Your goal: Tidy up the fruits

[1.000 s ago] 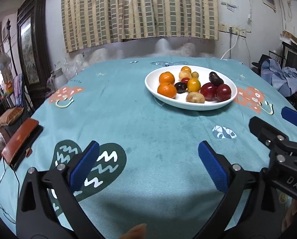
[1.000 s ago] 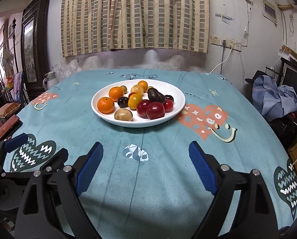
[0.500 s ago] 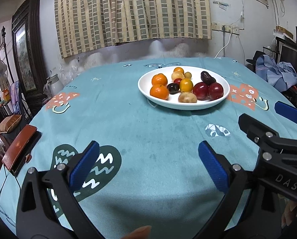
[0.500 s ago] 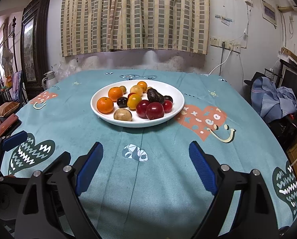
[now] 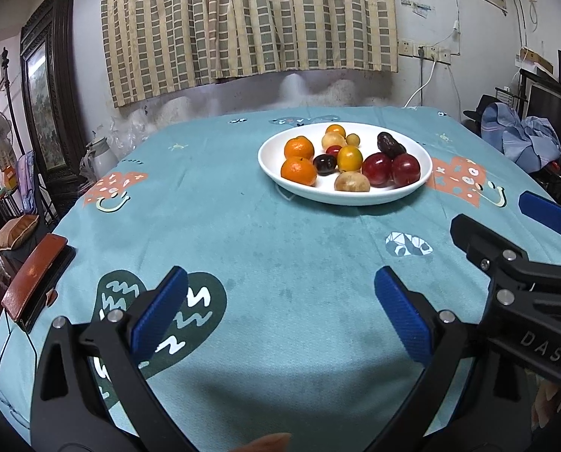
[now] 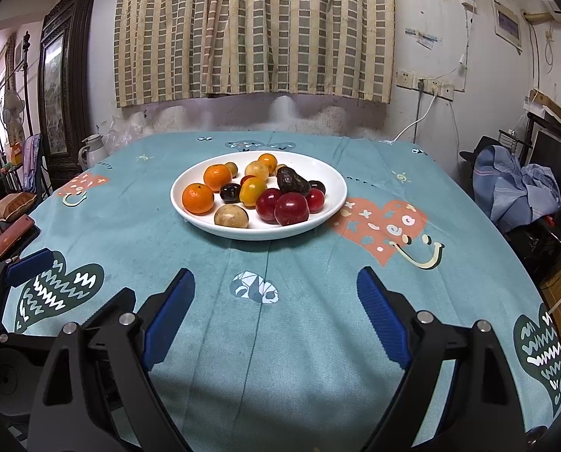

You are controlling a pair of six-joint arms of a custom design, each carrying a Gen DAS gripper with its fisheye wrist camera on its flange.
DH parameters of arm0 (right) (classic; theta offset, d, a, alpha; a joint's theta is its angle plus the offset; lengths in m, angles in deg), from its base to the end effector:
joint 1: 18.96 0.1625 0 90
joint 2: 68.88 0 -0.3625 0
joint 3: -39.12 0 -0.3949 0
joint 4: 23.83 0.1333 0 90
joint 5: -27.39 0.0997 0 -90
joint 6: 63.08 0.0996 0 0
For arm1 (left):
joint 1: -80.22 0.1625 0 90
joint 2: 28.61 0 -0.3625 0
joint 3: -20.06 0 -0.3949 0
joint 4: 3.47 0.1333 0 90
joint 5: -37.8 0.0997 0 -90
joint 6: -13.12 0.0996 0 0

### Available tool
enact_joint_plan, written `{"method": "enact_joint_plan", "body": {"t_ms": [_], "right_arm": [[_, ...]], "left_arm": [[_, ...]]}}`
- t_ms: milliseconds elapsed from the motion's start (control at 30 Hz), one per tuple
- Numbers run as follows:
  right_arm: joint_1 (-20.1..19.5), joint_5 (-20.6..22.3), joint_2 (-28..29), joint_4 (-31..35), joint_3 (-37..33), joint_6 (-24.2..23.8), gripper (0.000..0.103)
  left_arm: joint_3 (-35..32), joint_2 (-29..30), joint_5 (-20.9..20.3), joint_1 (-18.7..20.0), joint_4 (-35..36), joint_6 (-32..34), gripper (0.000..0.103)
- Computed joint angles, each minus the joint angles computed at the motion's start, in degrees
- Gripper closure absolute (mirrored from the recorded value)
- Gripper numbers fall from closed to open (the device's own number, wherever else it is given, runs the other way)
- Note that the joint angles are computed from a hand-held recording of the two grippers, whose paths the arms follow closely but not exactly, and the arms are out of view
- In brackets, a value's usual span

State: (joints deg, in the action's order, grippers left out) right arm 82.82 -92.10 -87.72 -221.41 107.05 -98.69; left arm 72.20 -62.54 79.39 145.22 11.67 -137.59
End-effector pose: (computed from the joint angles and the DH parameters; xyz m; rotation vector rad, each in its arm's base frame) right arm 0.2311 -0.6952 0.0208 0.5935 -2.1677 1.0973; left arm -0.0975 -0.7008 0.1218 0.4941 2.0541 -1.0714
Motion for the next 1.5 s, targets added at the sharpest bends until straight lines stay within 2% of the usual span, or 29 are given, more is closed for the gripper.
{"method": "enact_joint_plan", "body": {"t_ms": [33,67,167,1267,1500], "right_arm": [[0.0,-0.2,0.0,-0.1,-0.1,0.1,0.014],[0.1,-0.8,0.2,-0.6,-0.3,0.2,0.006],[0.3,-1.8,0.5,-2.0,-0.7,0.0,0.001],[0.2,-2.3,1.1,-1.0,-1.4,1.1,0.001],[0.2,-1.8,0.9,-1.7,-1.1,1.2,0.001]], "left_arm": [[0.1,-0.1,0.0,0.0,-0.1,0.0,0.002],[0.2,-0.2,-0.1,0.0,-0.1,0.1,0.002],[0.3,-0.3,0.1,0.1,0.0,-0.4,0.002],[0.2,-0.3,-0.1,0.1,-0.1,-0.3,0.002],[2.8,-2.0,2.3,0.6,-2.0,0.2,0.002]]}}
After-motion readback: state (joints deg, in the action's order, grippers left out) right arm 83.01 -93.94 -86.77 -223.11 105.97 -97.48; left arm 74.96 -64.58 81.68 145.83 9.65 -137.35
